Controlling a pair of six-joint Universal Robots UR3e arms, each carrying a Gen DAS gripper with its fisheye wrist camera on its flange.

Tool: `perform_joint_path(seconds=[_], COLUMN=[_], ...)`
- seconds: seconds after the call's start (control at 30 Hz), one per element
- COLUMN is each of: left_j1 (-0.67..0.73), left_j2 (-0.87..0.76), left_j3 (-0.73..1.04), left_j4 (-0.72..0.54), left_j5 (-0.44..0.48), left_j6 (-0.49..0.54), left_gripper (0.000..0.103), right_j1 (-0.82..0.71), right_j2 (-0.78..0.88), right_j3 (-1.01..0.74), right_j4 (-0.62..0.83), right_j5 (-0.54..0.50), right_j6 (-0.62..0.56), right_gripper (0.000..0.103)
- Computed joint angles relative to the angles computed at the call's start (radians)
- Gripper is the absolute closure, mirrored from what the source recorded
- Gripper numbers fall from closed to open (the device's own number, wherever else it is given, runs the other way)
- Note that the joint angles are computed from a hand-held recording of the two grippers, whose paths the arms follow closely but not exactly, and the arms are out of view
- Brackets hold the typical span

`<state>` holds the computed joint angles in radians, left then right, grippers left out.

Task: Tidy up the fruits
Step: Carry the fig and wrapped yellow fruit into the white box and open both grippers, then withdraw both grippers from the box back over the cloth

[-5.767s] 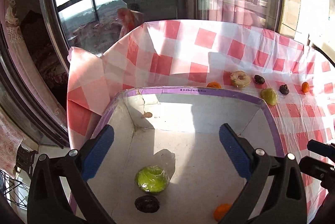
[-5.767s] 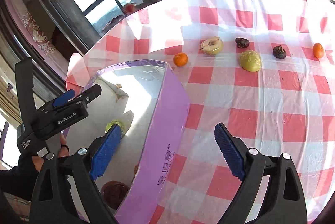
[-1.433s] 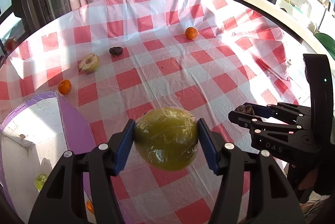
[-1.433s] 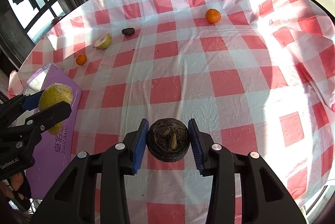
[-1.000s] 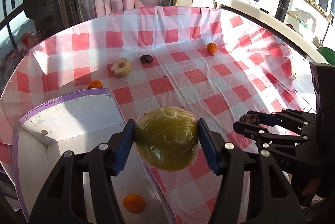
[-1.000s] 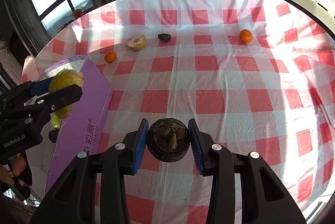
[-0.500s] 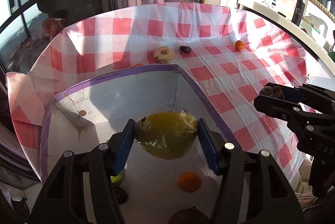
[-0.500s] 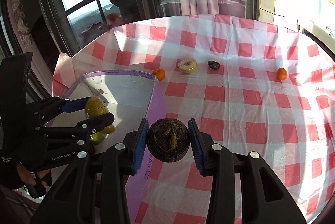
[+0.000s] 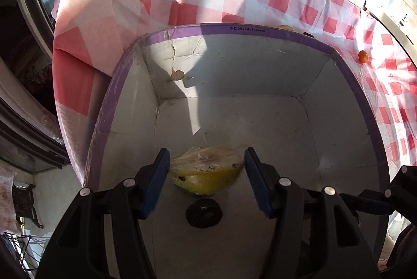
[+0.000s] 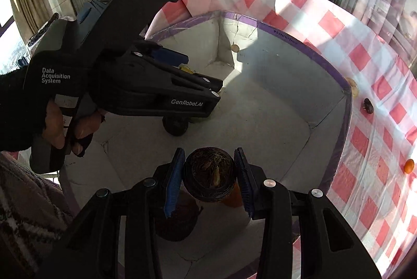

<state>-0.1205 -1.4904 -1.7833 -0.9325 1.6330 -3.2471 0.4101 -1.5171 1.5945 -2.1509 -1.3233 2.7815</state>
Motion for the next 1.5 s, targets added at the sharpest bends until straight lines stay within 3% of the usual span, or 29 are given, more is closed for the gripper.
perform_joint_path(seconds=[0.17,0.47,0.67,0.8,1.0,1.13,1.33,1.5], left_j1=[0.037,0.025,0.021,-0.016,0.028,0.022,-0.059,-0.173], left_j2=[0.007,-0.015,-0.013,-0.018,0.043,0.065,0.036,-0.041], left_j3=[-0.011,0.007,-0.001,-0.007,-0.068,-0.089,-0.069,-0.006], left_j4=[-0.018,-0.013,0.008,0.053,0.123,0.157,0.218,0.281], left_j5=[-0.03,-0.025,-0.061,0.0,-0.035,-0.027,0.056,0.193], left_j6=[0.0,0.017,0.029,0.011,-0.034,-0.047,-0.094,-0.133], left_gripper=[0.044,0.042,0.023,0.005,0.005,0.004,0.003,0.003], right_j1=[-0.004,-0.006,-0.005,-0.015,-0.01,-0.04,-0.134,-0.336], right_j2=[0.005,-0.008,-0.014,-0.018,-0.04,-0.08,-0.175,-0.314], right_j3=[0.019,0.053,0.054,0.064,0.087,0.13,0.225,0.321], right_j4=[0.039,0.016,0.007,0.004,-0.033,-0.072,-0.153,-0.098], right_j5=[0.031,-0.011,-0.008,0.004,0.006,0.044,0.145,0.286], right_j6=[0.025,0.098,0.104,0.091,0.076,0.075,0.093,0.111], right_gripper=[0.064,0.061,0.043,0.039,0.025,0.025,0.019,0.018])
